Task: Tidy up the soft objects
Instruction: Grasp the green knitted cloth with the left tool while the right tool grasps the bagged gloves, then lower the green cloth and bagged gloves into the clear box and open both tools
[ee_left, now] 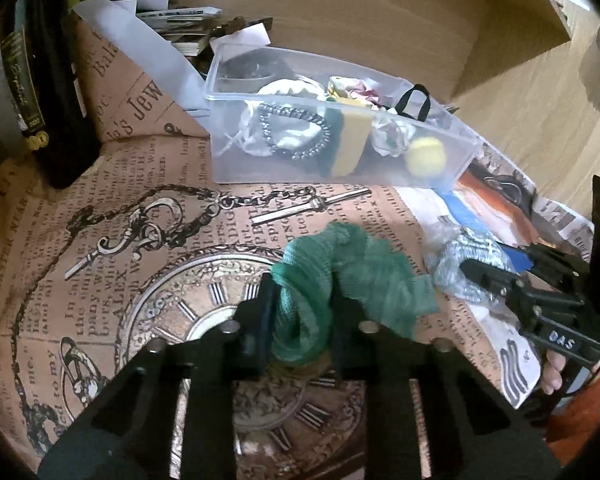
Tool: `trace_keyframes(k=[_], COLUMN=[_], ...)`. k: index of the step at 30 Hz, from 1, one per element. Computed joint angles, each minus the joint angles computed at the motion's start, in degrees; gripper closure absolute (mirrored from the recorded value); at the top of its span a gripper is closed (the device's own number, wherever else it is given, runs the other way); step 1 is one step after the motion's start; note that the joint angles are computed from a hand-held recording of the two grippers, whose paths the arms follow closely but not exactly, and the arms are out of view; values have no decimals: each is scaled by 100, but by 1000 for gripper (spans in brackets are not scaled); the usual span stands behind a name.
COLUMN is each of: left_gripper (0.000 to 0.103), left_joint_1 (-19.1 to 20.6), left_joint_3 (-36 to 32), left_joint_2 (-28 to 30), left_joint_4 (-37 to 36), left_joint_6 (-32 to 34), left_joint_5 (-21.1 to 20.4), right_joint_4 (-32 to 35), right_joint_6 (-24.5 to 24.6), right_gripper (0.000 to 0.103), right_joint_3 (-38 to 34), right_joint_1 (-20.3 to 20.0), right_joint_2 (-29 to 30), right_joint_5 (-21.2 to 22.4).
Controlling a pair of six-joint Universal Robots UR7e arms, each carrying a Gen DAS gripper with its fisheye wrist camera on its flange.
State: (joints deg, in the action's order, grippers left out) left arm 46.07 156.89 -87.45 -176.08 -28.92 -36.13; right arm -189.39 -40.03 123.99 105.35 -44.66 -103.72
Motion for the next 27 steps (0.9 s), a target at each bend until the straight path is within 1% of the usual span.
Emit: trace_keyframes(k=[4, 9, 12, 16, 22, 27], left_gripper=[86, 87, 87, 87, 87, 87], left_joint_1=[-197, -492, -654, -765, -704, -579], left_joint_3=[37, 36, 2, -99, -435, -742], left_joint_2=[-191, -470, -643, -581, -193, 159], left_joint_4=[143, 361, 343, -171, -1193, -2025], left_joint_6=[-84, -86, 96, 594, 1539, 2345], left_joint_5=[120, 405, 581, 817, 1050, 1042], right_joint_4=[-125, -361, -530, -673, -919, -1048], right_joint_6=[54, 41, 25, 60, 69, 90], right_gripper=[70, 71, 71, 71, 71, 71], right_joint_3=[11, 5, -37, -159, -375, -609], right_joint_1=[5, 18, 69, 139, 243, 316], right_joint_2=[-75, -215, -263, -286, -255, -164], right_joint_5=[-50, 105, 231, 458, 697, 848])
